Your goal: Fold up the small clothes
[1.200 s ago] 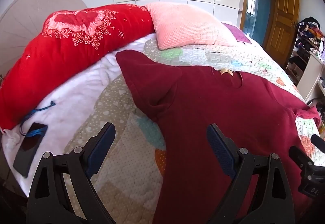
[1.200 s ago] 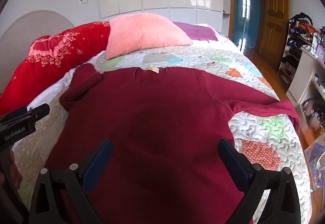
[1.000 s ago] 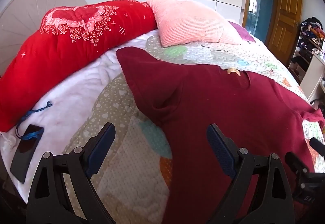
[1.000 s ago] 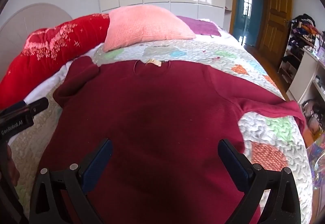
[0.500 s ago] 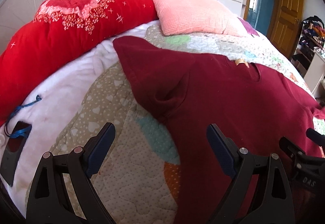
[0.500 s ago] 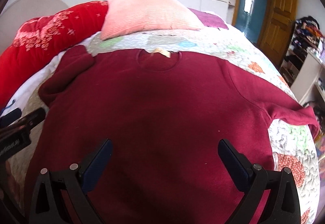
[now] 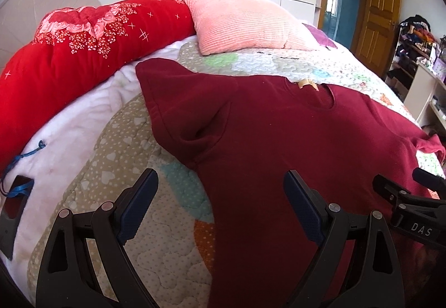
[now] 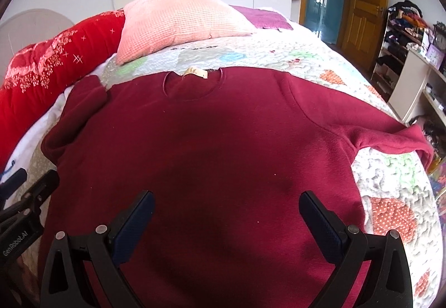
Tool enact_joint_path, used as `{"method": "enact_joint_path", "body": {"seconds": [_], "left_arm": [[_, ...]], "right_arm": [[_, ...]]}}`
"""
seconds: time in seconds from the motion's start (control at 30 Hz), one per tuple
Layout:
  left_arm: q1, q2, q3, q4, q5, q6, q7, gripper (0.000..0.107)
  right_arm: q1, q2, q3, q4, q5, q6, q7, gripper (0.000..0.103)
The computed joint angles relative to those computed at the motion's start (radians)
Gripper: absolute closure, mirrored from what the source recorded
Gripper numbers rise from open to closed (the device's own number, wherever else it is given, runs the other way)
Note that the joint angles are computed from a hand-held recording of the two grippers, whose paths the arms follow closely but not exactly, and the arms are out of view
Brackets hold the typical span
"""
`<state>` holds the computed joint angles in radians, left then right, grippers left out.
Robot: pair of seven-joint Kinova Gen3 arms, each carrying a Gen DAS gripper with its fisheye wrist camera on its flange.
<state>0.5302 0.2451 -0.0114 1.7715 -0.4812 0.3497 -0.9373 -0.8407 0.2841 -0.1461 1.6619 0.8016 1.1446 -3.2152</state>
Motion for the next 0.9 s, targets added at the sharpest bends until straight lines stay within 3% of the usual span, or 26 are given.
{"method": "enact_joint_path", "body": {"seconds": [0.33,0.9], "left_arm": [[0.001,-0.015,-0.002,0.026,-0.006,-0.035,0.017,0.016],[-0.004,-0.003,0.002,0.021,0.027,-0.026,-0.024,0.016]], "right_arm": [[0.017,-0.028,-0.006,0.029,-0.016,-0.01,-0.063,0.001],[0.027,-0.022,-0.008,0.02,-0.023,-0.009,-0.034,0.001]]}}
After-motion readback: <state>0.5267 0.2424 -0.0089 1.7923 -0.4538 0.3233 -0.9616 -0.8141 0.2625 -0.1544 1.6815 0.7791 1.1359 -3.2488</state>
